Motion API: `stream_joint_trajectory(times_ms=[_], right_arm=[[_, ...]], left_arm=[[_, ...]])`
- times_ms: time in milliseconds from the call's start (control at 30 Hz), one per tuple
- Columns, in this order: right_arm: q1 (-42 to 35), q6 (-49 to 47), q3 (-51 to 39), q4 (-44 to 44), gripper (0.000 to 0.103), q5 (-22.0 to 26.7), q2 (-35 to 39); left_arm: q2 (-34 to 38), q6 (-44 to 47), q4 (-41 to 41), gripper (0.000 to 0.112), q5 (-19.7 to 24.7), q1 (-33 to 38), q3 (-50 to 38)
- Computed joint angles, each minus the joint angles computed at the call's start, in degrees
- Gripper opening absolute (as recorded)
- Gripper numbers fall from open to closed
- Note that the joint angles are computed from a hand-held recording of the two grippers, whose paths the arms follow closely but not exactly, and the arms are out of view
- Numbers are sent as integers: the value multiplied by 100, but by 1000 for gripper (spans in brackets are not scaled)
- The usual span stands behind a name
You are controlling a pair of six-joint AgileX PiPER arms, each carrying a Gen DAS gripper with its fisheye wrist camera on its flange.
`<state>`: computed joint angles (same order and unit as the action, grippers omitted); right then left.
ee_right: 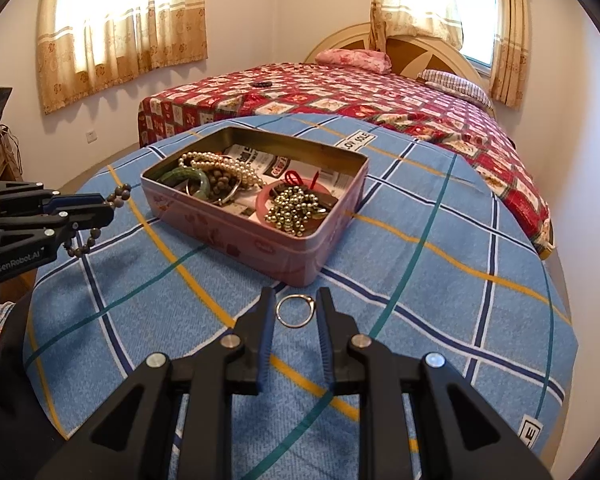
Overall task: Organize jewelry
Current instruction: 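Lift the bead bracelet with the left gripper while the right gripper grasps the silver ring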
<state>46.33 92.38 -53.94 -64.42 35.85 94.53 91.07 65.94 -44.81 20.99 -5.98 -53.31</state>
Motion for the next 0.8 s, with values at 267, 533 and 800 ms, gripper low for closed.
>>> stream_joint_trajectory(times_ms=[267,533,800], right_arm=[[31,99,10,-101,23,46,-35],[64,213,28,-225,23,137,-142],[101,432,67,-431,23,211,-219]], left_arm=[[-92,74,-124,16,-58,8,11],[-212,165,-248,16,29,39,33],[-269,223,-371,16,65,86,-47]])
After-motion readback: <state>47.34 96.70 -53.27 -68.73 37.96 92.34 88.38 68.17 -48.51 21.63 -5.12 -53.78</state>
